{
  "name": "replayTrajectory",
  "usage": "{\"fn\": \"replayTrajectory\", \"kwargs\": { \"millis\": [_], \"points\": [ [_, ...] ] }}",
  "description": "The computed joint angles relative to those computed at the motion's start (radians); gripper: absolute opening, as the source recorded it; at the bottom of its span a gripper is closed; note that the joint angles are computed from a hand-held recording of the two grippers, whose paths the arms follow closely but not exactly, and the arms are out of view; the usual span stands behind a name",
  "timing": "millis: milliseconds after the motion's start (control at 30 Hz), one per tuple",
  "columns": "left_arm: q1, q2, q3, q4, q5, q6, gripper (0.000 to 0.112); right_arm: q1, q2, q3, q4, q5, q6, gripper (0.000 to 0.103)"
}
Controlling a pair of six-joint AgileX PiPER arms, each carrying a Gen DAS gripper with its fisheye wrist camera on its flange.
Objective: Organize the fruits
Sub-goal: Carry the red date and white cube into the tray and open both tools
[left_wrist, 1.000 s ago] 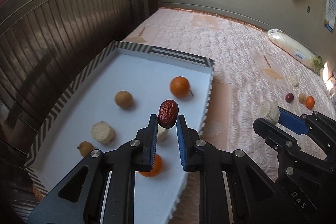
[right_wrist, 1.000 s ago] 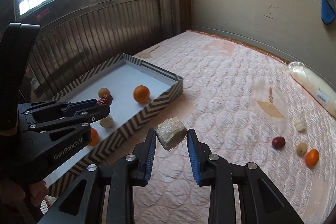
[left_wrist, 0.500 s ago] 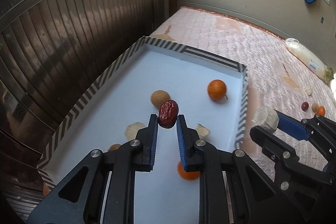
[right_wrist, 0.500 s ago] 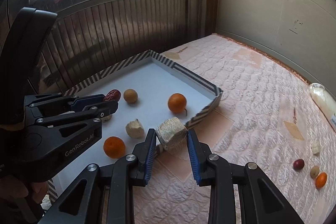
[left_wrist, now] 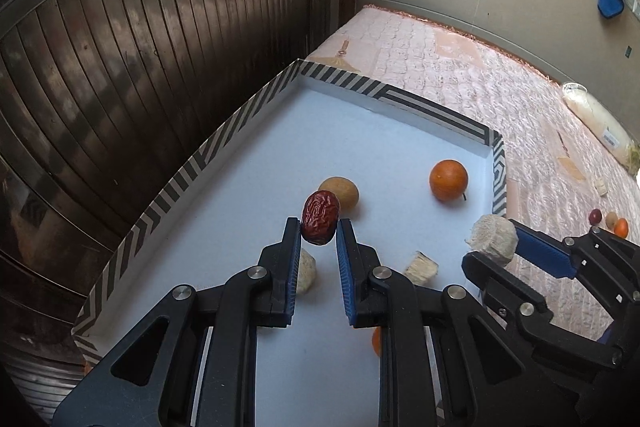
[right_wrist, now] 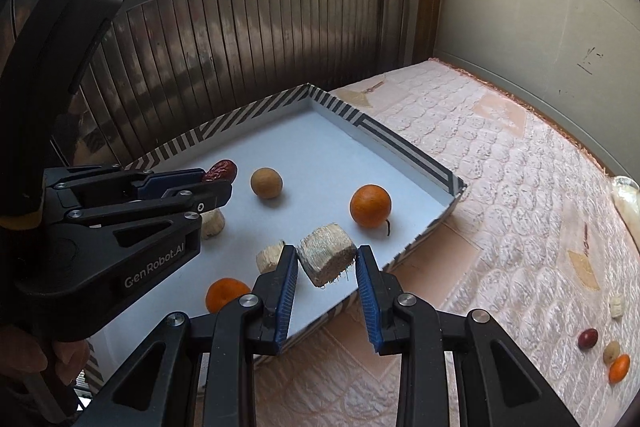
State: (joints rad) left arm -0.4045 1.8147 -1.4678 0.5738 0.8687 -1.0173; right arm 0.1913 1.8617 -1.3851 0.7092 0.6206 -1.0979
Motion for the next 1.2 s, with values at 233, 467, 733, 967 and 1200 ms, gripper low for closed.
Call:
{"fn": "replayTrajectory", "kwargs": {
  "millis": [233,467,733,967,1200],
  "points": [
    [0.013,0.025,-0.021,-0.028,-0.01,0.033,0.017,0.032,0.066,-0.077,-0.077,0.003,0.081,0.029],
    [0.027,0.044,-0.035,-0.046,-0.012,0.052,0.017,0.052,0.123,-0.139,-0.134,0.02,0.138,0.029],
    [0.037,0.059,-0.047,-0.065,-0.014,0.073,0.017,0.064,0.163,-0.19,-0.167,0.029,0.182,0.029],
    [0.035,0.062,-0.051,-0.065,0.002,0.069,0.017,0.065,0.177,-0.208,-0.159,0.028,0.183,0.029],
    [0.037,0.058,-0.049,-0.074,0.012,0.066,0.019,0.04,0.165,-0.199,-0.095,0.06,0.163,0.034]
  ]
}}
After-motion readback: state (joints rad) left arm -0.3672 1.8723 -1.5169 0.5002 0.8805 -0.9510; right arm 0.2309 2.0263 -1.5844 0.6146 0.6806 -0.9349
